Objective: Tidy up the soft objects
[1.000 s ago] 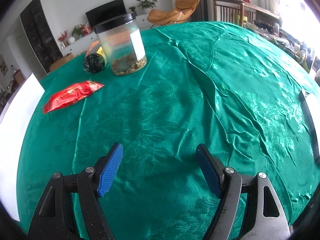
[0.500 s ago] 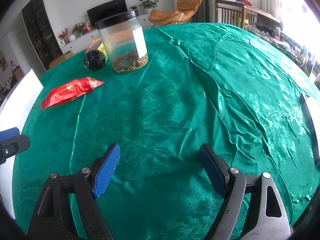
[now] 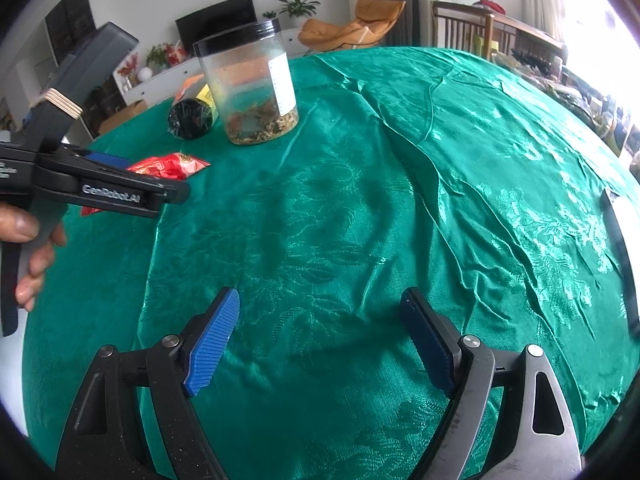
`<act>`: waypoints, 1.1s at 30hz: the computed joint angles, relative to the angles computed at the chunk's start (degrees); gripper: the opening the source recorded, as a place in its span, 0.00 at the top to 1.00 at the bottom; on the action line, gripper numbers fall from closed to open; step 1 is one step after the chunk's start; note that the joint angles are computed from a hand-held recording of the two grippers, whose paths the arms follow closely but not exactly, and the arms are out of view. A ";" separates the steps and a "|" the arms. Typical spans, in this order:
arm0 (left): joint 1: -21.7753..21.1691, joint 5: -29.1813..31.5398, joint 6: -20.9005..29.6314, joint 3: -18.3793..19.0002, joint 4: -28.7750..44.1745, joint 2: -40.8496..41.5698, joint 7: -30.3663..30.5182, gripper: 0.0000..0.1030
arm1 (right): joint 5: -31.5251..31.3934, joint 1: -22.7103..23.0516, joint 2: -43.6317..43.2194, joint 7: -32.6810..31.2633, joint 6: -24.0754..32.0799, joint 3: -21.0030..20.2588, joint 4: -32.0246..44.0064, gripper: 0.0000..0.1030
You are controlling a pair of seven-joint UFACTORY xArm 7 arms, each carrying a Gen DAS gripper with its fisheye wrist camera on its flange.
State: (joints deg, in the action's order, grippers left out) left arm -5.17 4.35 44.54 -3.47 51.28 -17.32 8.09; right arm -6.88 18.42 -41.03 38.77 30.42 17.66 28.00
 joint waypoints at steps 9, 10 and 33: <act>3.98 -7.79 -1.89 4.18 -5.59 -7.38 -5.00 0.79 | 0.03 0.12 0.26 -0.10 0.11 -0.11 0.27 0.17; 4.88 -7.52 -2.09 4.51 -6.73 -9.15 -5.85 0.79 | 0.10 0.17 0.25 -0.10 0.02 -0.17 0.25 0.17; 8.69 -6.89 -7.67 5.10 -17.60 -17.34 -6.43 0.03 | -0.73 -0.06 0.40 0.02 0.84 0.29 0.65 0.17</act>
State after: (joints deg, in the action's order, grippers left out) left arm 3.52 -2.54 36.88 1.63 33.68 -34.66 1.66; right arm -7.61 18.36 -40.63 38.79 31.25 17.95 28.65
